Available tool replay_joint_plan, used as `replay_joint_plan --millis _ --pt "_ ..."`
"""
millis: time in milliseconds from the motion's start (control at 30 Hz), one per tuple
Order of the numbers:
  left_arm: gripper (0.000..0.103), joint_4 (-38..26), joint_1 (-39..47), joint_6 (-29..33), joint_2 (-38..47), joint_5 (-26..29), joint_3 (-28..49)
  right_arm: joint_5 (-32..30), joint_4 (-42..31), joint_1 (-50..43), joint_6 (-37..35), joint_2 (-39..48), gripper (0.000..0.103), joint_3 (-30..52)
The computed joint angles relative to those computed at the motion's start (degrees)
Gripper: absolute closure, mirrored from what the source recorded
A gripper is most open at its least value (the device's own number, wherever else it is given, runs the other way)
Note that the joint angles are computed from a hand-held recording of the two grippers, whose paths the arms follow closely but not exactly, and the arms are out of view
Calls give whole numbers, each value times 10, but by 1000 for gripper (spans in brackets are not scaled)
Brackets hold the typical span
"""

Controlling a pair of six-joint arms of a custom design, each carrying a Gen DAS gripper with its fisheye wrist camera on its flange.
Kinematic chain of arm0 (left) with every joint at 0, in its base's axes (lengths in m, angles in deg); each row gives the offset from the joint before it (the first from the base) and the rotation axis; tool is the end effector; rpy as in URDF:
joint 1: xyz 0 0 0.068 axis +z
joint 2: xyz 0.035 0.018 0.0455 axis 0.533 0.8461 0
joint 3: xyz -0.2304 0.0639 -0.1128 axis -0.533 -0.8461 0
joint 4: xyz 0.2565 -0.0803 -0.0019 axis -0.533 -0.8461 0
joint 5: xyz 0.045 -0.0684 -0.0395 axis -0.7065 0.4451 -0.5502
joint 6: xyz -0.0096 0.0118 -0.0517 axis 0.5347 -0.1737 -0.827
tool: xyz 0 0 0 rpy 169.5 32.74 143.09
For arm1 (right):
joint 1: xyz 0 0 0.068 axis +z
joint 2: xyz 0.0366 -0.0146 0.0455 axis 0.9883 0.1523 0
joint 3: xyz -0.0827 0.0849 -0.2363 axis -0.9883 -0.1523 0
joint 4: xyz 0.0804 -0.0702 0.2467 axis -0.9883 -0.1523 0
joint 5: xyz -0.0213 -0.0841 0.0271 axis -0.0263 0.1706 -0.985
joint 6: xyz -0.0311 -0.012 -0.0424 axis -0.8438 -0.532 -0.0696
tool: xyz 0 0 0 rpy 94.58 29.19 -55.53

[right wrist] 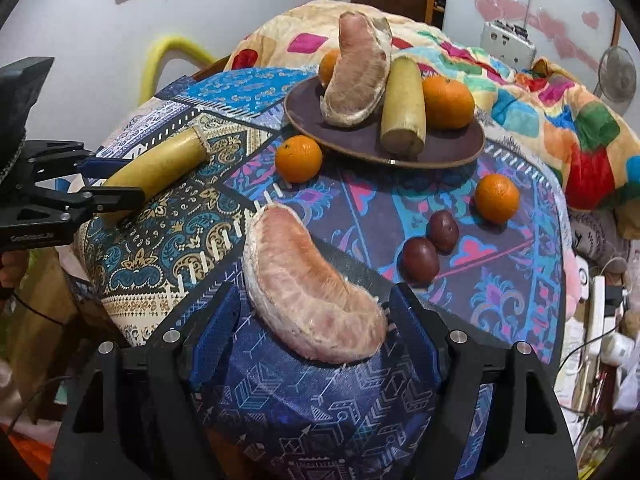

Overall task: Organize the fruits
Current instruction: 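Lift and carry the pomelo segment and yellow gourd over the brown plate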

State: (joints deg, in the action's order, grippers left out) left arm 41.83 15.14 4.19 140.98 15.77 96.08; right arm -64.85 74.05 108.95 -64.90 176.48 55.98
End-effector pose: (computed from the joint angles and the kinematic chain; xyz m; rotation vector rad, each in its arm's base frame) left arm 0.3473 -0.1117 0.0663 0.6190 2.5414 -0.2334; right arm 0.2957 0.1544 0.0685 -0.4974 2.5171 0.1885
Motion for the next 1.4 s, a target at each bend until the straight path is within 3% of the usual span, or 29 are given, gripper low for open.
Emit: replay_joint_plan --millis 267,367,400,433,767,1133,1400 --pt "64 -27 -8 4 53 -2 68 -6 -13 1 -37 53 29 63" --pt "64 -30 -7 6 65 0 84 -19 -7 -3 -42 60 47 68" --pt "64 -29 -7 5 69 1 89 -19 -4 -4 -41 58 60 67" --pt "64 -27 -8 3 70 0 90 -17 -1 -5 -40 58 65 67" --pt "65 -5 -9 -18 64 -1 89 -9 46 -15 -15 35 66 31" --pt "65 44 -15 -53 -19 8 59 -2 103 -43 14 -82 67 -44" --pt "65 61 -32 -70 -13 -9 100 2 118 -70 13 -113 67 -41"
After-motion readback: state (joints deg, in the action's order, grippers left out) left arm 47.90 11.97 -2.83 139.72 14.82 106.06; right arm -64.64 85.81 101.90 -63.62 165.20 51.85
